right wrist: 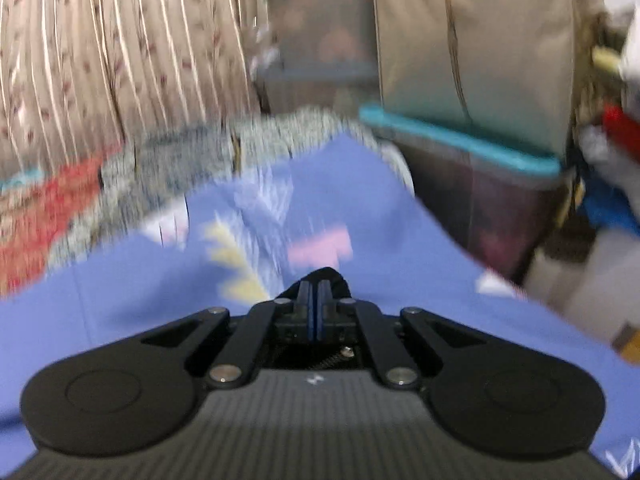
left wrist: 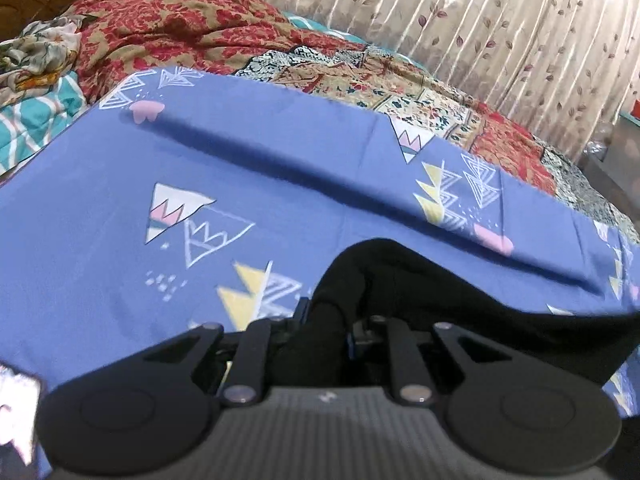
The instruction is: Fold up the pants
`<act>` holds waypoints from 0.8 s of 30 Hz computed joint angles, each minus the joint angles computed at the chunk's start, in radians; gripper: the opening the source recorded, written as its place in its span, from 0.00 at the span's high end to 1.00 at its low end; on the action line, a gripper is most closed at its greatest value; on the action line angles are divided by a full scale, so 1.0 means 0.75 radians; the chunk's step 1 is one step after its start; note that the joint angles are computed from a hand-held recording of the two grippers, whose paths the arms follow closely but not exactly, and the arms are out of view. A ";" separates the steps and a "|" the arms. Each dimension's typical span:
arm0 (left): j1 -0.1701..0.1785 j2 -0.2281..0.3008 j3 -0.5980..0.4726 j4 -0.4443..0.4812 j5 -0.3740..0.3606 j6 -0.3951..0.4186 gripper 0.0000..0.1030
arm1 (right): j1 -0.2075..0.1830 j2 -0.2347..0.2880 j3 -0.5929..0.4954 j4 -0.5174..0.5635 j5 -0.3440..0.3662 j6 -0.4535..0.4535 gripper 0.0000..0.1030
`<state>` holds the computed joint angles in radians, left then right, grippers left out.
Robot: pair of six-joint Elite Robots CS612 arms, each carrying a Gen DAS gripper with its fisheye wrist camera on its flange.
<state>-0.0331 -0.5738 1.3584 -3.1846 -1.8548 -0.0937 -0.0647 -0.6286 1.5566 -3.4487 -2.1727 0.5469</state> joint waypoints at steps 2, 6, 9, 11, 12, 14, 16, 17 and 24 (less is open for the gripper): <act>-0.028 0.029 -0.037 0.046 0.093 0.025 0.86 | 0.005 0.016 -0.047 0.083 -0.005 0.008 0.96; -0.069 0.085 -0.112 0.221 0.262 0.051 0.75 | 0.010 0.039 -0.072 0.351 0.071 0.132 0.89; -0.066 0.078 -0.105 0.218 0.265 0.039 0.66 | 0.014 0.036 -0.040 0.402 0.088 0.185 0.66; -0.060 0.055 -0.078 0.194 0.273 0.043 0.54 | 0.006 0.018 0.028 0.263 0.101 0.192 0.64; -0.054 0.041 -0.057 0.171 0.266 0.053 0.53 | -0.002 -0.002 0.076 0.186 0.125 0.206 0.64; -0.032 0.010 -0.012 0.127 0.231 0.063 0.51 | -0.006 -0.042 0.169 0.072 0.149 0.239 0.64; -0.005 -0.028 0.052 0.082 0.192 0.058 0.46 | -0.010 -0.089 0.287 -0.052 0.152 0.240 0.64; 0.006 -0.045 0.080 0.067 0.179 0.054 0.45 | -0.010 -0.114 0.355 -0.111 0.143 0.236 0.64; 0.101 -0.179 0.316 0.142 -0.037 0.039 0.26 | 0.003 -0.212 0.758 -0.316 0.063 0.463 0.62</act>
<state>0.0426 -0.7083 1.5951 -3.0783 -1.8828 -0.0648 -0.0626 -0.7880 2.1253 -3.6857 -2.1251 0.8940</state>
